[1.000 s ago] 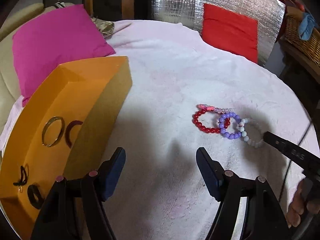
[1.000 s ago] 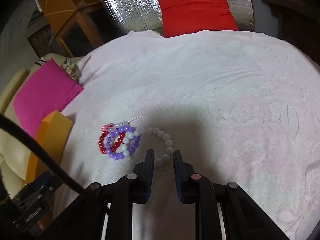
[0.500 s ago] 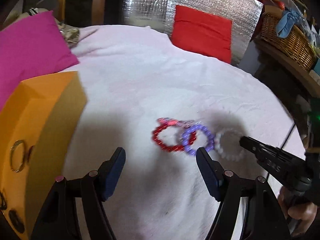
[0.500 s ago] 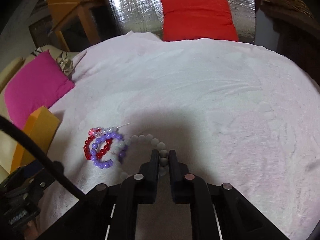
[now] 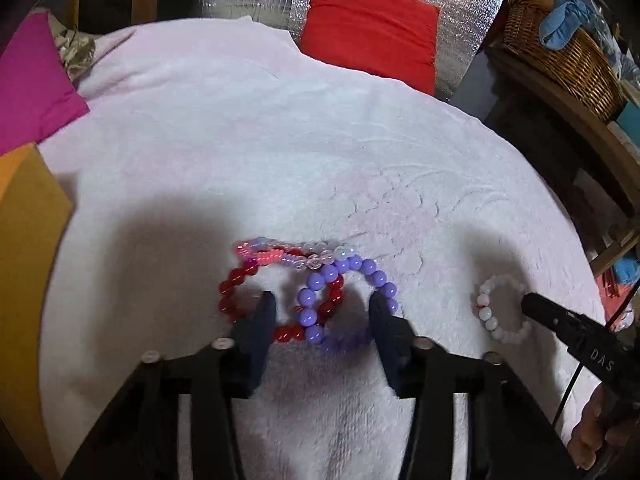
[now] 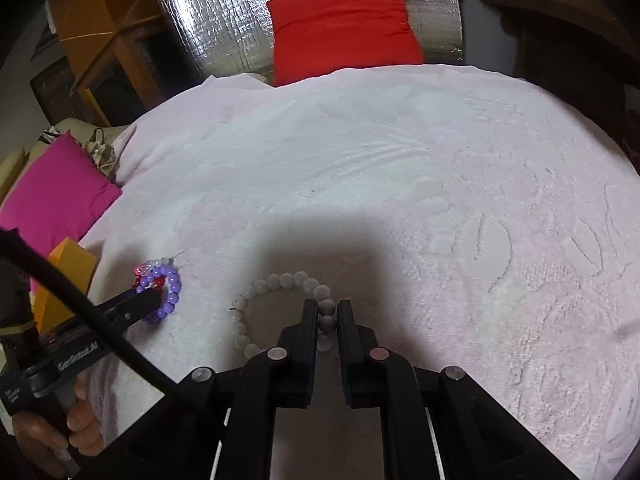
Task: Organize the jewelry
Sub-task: 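Grasp the white bead bracelet with the right tool while the left tool grasps the purple bracelet, then carry the white and purple bracelets into the orange box and release both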
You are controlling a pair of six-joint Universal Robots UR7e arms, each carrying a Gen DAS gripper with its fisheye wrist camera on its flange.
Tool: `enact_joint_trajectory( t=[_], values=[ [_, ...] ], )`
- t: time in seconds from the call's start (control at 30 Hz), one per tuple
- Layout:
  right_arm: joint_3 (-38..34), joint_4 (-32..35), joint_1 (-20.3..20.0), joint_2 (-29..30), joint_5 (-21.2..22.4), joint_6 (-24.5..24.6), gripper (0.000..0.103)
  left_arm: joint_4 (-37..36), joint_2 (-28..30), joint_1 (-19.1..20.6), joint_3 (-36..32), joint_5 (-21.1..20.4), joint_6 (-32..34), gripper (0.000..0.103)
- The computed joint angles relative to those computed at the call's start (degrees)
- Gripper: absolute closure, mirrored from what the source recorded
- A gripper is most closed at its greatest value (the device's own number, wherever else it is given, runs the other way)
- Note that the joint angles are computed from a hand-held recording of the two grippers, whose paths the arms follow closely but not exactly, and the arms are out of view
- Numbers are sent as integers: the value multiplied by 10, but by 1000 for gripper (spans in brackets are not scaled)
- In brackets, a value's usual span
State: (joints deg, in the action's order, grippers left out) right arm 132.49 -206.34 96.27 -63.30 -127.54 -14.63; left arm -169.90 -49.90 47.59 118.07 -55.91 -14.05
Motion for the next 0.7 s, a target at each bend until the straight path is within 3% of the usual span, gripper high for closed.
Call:
enact_joint_trajectory(
  t=[0.17,0.43,0.57,0.63,0.7],
  values=[
    [3,9,-3,-9,2,-1,92,0,1,-4,3,-2,11,92],
    [11,27,-16,-37,16,28,90,15,-31,-23,36,-23,16,93],
    [5,16,-15,-18,16,16,60,34,-46,-39,56,-26,21,93],
    [0,-7,-9,0,4,-4,59,45,-51,-41,61,-28,21,93],
    [-9,-26,-1,20,-18,-29,74,62,-50,-40,57,-34,28,93]
  ],
)
